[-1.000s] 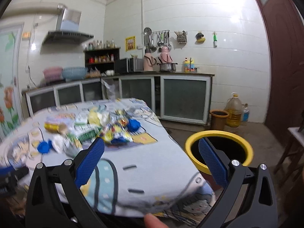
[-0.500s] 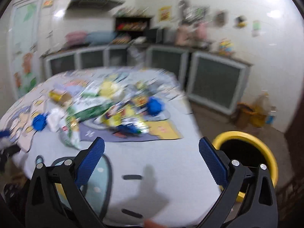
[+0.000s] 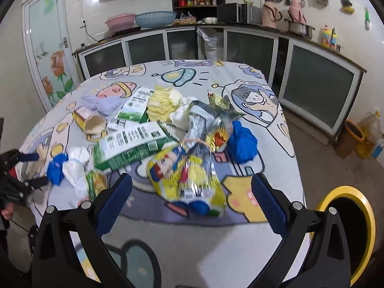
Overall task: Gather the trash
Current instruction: 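Grasp the silver-yellow snack bag with the right tool while the left tool grasps the blue glove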
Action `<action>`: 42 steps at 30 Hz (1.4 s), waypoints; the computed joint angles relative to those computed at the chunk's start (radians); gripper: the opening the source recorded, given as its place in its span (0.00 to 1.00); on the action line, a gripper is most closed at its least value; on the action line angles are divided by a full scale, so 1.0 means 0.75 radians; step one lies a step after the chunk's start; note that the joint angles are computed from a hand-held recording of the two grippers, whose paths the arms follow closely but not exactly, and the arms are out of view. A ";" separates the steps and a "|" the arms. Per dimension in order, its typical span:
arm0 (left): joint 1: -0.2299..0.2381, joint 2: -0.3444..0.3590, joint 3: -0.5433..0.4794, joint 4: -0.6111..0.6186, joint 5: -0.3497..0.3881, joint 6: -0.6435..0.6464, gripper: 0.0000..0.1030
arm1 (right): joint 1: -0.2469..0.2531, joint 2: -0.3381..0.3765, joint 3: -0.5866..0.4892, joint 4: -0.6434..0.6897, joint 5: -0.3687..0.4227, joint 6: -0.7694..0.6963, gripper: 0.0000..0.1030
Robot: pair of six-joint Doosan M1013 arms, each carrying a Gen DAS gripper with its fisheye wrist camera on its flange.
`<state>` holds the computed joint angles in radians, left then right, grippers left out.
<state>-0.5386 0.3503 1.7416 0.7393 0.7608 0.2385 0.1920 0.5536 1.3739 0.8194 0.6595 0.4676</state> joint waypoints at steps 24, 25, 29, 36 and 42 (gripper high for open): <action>0.085 0.081 -0.055 -0.089 -0.133 0.116 0.17 | 0.038 0.173 -0.263 -0.258 0.313 0.324 0.38; 0.080 0.070 -0.045 -0.074 -0.142 0.101 0.17 | 0.033 0.166 -0.259 -0.230 0.331 0.310 0.35; 0.050 0.012 -0.001 0.043 -0.152 -0.023 0.17 | 0.006 0.125 -0.231 -0.112 0.391 0.211 0.32; -0.007 -0.082 0.048 0.225 -0.113 -0.198 0.17 | -0.062 0.066 -0.193 0.078 0.496 0.136 0.31; -0.053 -0.061 0.007 0.264 -0.190 -0.208 0.17 | -0.135 0.011 -0.090 0.122 0.439 0.127 0.31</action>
